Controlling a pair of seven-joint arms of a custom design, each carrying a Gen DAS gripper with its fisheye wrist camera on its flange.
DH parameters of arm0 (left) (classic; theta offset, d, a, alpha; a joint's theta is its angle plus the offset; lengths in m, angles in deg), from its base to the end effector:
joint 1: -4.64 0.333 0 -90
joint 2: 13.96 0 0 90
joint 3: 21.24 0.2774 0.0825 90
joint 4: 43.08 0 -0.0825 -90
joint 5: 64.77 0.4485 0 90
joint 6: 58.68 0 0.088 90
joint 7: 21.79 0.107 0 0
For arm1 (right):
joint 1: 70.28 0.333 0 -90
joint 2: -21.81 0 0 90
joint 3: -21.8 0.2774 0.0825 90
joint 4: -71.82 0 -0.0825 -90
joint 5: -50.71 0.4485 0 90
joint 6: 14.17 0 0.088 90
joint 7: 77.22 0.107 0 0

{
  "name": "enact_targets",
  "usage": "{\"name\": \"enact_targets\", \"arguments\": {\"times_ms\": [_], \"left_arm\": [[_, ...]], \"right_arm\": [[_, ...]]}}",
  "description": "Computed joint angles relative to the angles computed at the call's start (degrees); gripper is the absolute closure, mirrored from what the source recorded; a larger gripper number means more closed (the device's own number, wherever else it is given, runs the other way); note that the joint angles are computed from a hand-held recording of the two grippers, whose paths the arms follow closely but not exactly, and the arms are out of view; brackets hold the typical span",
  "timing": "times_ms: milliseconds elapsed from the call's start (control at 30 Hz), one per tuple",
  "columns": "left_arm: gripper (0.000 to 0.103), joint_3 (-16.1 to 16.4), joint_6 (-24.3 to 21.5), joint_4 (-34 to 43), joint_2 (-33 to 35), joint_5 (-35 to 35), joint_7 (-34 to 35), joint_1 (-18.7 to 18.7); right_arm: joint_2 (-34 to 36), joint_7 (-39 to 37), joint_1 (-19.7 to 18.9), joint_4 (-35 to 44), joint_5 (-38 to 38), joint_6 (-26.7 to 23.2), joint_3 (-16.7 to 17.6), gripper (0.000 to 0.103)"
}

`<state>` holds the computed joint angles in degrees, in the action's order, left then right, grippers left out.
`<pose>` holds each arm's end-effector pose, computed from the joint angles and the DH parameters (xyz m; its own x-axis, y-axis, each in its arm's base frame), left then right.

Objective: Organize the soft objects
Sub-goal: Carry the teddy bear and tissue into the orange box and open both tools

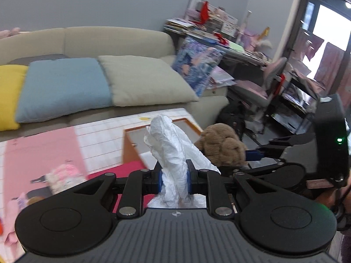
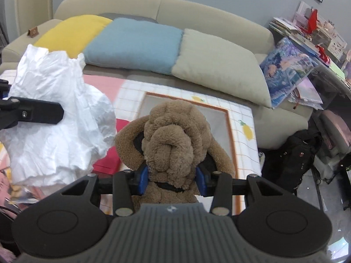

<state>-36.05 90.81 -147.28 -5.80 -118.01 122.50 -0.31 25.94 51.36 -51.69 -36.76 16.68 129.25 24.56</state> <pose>0.6649 -0.2136 0.4639 -0.6452 -0.7275 0.2333 -0.5772 0.2642 -0.7727 0.6300 0.2498 0.4586 0.0267 -0.9866 0.1610 -0.7738 -0.1224 -0.6215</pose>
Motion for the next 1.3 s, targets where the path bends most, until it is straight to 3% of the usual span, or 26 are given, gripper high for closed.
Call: {"name": "enact_targets", "arguments": {"times_ms": [133,300,633,900,1167,1300], "left_arm": [[0.082,-0.9,0.6,3.3,3.5,6.5,-2.8,-1.7],[0.082,-1.4,0.9,7.4,8.6,21.3,-10.7,-4.0],[0.082,-1.5,-1.7,12.9,16.1,44.6,-21.6,-6.7],[0.081,-0.2,-4.8,15.2,19.4,55.9,-26.3,-8.9],[0.077,0.3,-8.0,16.5,20.6,60.5,-29.2,-9.6],[0.063,-0.4,-7.8,15.9,20.0,60.1,-28.8,-9.0]], "right_arm": [[1.6,-3.9,-1.4,0.7,2.8,0.2,-1.0,0.06],[4.8,-10.0,-2.7,1.8,7.3,1.3,-2.2,0.06],[13.2,-18.8,-1.8,8.4,13.2,-2.3,-4.1,0.059],[18.2,-26.4,-1.1,13.3,17.4,-7.6,-4.7,0.058],[20.2,-29.3,-0.3,15.6,19.4,-12.8,-5.0,0.055],[20.5,-29.0,-0.2,16.0,19.6,-13.4,-5.2,0.052]]}}
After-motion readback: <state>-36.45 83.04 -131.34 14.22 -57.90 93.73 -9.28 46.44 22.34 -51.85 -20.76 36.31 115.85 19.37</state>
